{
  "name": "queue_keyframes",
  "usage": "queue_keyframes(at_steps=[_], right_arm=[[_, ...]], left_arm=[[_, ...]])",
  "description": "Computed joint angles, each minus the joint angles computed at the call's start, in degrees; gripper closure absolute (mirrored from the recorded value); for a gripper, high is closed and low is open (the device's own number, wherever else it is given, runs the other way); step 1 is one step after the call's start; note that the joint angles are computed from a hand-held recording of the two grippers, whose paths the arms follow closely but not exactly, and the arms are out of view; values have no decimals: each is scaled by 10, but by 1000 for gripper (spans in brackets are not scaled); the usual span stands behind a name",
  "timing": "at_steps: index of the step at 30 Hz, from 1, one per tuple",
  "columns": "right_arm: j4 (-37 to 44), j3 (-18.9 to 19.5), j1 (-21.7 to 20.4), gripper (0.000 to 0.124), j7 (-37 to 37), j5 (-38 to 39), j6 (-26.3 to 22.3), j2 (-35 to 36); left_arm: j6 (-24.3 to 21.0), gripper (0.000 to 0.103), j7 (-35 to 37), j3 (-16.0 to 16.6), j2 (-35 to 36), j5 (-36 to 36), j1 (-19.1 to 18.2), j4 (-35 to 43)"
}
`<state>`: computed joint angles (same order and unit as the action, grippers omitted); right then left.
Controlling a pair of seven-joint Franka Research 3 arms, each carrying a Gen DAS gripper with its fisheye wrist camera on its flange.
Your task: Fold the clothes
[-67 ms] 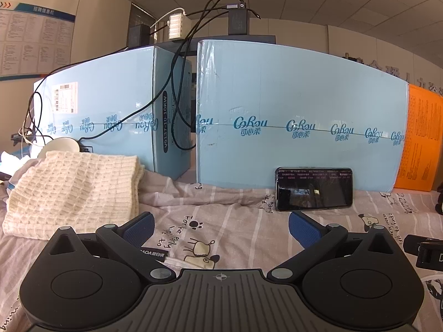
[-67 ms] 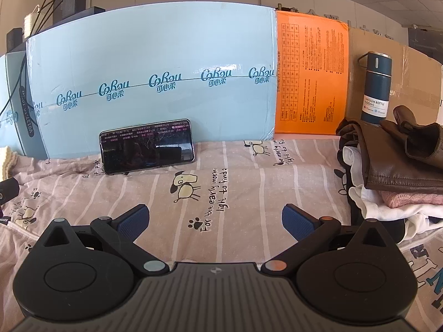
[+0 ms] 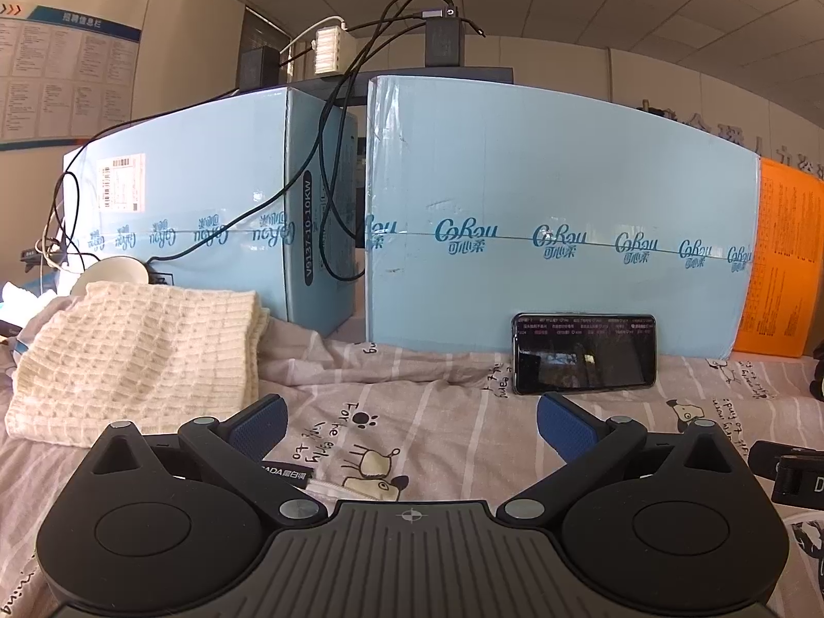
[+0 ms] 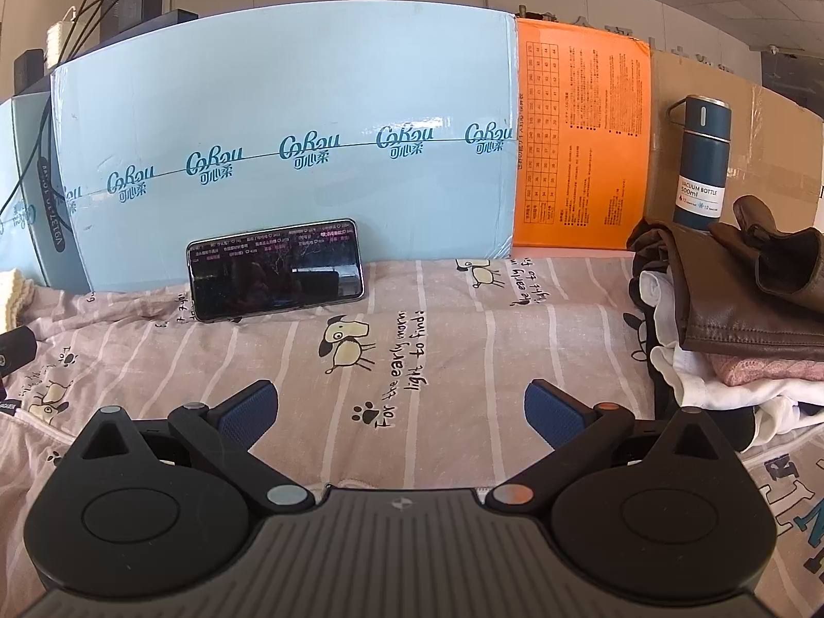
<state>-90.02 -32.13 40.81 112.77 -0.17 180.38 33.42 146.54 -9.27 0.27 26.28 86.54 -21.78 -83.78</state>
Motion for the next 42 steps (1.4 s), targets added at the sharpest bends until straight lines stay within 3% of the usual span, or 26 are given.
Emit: queue_keyframes(at_steps=[13,42], right_arm=[[-14,-28,29,21,-5,15,11,5],[1,77,-56,21,-23,-23,-23,-15]], left_arm=[[1,0,5,-2,-5,-9,3,-3],[4,0,21,6,8,-38,1,7]])
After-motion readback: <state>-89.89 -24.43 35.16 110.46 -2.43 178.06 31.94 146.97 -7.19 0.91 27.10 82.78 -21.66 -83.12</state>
